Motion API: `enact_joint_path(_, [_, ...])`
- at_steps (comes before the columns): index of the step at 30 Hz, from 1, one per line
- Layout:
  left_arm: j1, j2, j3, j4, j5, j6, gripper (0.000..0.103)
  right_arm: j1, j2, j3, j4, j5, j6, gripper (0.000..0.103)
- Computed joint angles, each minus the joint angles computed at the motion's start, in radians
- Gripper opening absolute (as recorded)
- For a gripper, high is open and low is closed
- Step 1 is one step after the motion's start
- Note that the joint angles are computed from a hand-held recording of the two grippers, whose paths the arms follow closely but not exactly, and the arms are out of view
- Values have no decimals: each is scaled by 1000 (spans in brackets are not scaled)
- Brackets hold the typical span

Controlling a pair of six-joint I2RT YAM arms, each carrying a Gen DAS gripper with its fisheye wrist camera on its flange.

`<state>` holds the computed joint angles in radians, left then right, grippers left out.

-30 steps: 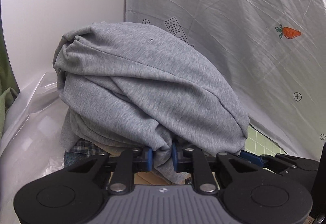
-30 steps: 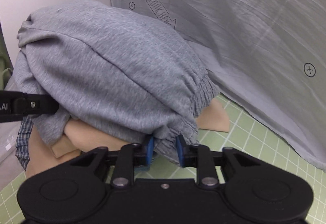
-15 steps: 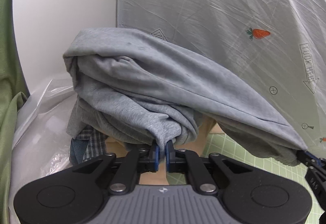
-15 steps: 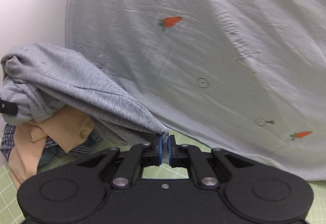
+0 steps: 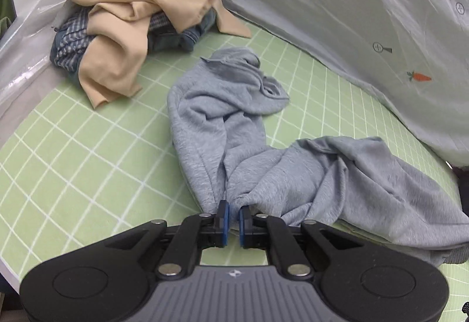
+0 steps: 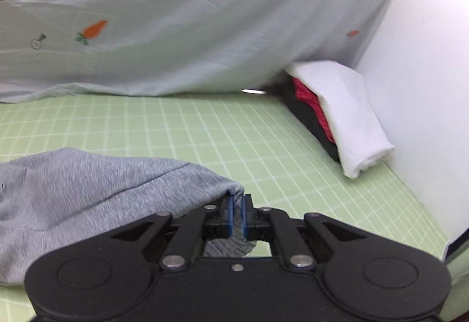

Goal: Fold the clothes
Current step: 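Lay the grey garment on the mat and open both grippers, then grasp the grey garment with both grippers, lift and drop it again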

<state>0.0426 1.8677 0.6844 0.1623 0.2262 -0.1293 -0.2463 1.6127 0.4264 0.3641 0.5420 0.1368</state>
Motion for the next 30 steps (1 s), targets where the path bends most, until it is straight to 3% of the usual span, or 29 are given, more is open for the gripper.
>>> enact_joint_path(4, [-95,-38,-37,39,-82,-99,9,-191,-107,-68,-21,-214,-114,13])
enact_joint_path(9, [-163,-82,-10,5,-208,-168,19,-280,-195,-62,-71,-383,-102,44])
enact_joint_path(11, [-174,-92,11,-11,-244,-177,28,-311,-240,-53,-92,-455,-66,60])
enact_joint_path(14, [-174,-63,62,-23,-271,-157,41,-314,-183,-1,-81,-522,-56,69])
enact_joint_path(18, [-168,-1,162,-62,-294,-156,44,-222,1,129,-113,-494,-45,69])
enact_joint_path(21, [-152,51,233,-52,-299,-108,62,-171,133,201,-96,-486,-41,73])
enact_joint_path(23, [-142,119,315,-78,-289,-70,66,-133,229,259,-88,-471,-49,78])
enact_joint_path(26, [-122,250,476,-158,-282,-18,76,-98,356,358,-118,-465,-69,82])
enact_joint_path(30, [-103,433,701,-308,-324,-4,76,-67,471,480,-203,-450,-85,83])
